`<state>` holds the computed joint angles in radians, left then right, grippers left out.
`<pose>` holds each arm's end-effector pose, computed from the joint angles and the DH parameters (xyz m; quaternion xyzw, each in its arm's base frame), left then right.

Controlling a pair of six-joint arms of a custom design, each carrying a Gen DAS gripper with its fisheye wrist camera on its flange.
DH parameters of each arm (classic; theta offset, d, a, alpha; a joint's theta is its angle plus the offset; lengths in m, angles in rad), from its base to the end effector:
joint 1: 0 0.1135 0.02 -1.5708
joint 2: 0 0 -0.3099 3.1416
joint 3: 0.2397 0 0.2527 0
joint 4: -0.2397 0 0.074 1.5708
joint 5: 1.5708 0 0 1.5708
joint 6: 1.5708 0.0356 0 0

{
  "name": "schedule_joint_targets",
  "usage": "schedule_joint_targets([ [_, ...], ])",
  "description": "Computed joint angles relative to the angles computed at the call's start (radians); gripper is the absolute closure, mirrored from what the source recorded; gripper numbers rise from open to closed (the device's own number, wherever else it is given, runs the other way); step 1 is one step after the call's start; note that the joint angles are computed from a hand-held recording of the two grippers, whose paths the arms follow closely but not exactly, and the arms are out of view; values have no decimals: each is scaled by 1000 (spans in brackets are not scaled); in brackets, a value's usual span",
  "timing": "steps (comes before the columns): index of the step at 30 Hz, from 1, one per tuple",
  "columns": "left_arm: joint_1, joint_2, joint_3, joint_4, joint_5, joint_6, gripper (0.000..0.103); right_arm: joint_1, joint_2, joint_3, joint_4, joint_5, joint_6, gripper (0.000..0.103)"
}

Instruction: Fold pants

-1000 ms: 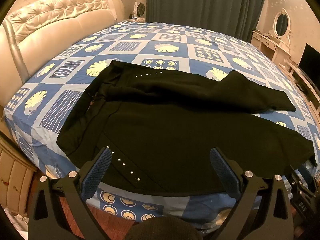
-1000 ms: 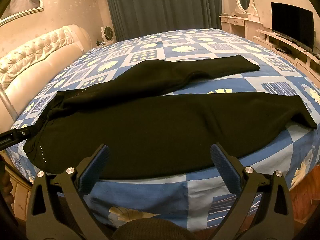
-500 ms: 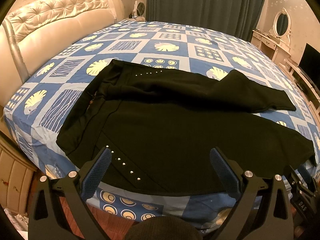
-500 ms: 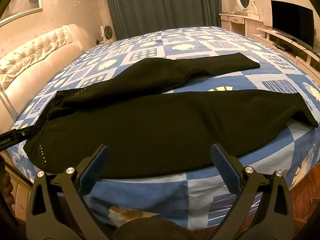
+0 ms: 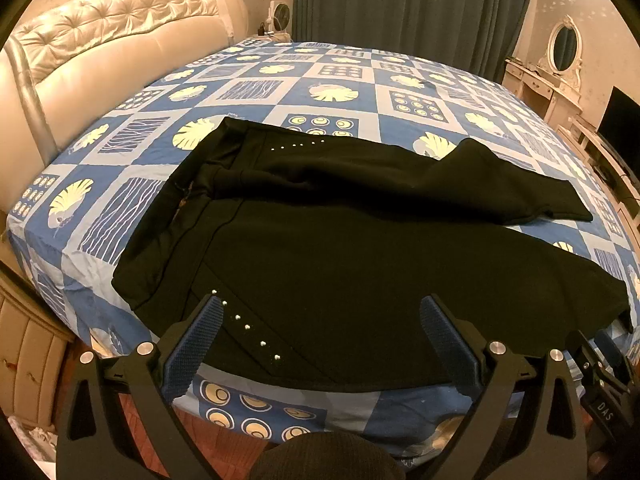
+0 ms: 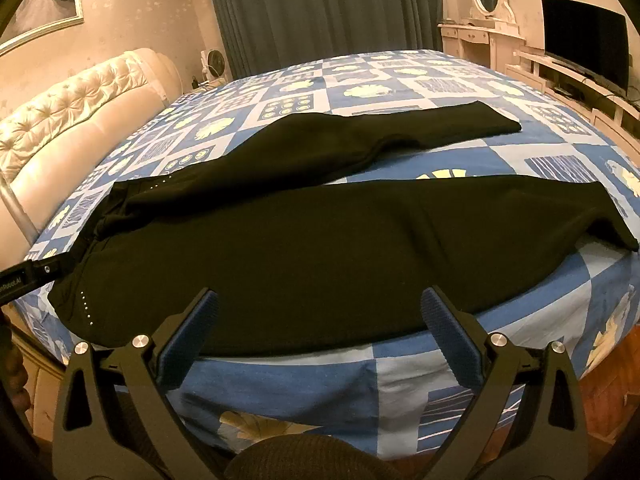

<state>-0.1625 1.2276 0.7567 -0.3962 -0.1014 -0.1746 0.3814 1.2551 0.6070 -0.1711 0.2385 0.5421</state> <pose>0.2300 -0.0341 0.2640 -0.0231 0.9374 -0.0108 0.3473 0.2165 0.0777 0.2284 0.1177 0.9171 0.0633 0.3756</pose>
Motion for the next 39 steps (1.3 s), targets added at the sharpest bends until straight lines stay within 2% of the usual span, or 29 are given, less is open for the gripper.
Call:
schedule_joint_targets([
  [12,0,2,-2,-7,6,1,4,17,7,-11,9,-5,26,2],
  [19,10,9,17,-28,35,28,4,-18,19,8,-4,-58,15,2],
  [21,16,5,25,-36,54,36,4,-30,27,15,-10,-79,10,2],
  [25,82,33,79,-82,182,69,4,-61,49,32,-22,-144,-2,2],
  [28,161,104,166,-140,254,175,4,-74,61,42,-20,-175,-13,2],
  [31,279,205,273,-131,292,249,4,-81,81,58,-15,-184,-30,2],
  [34,429,437,515,-202,423,320,4,-90,117,80,-1,-197,-52,2],
  [39,530,772,899,-298,510,371,4,-107,208,138,8,-243,-82,2],
])
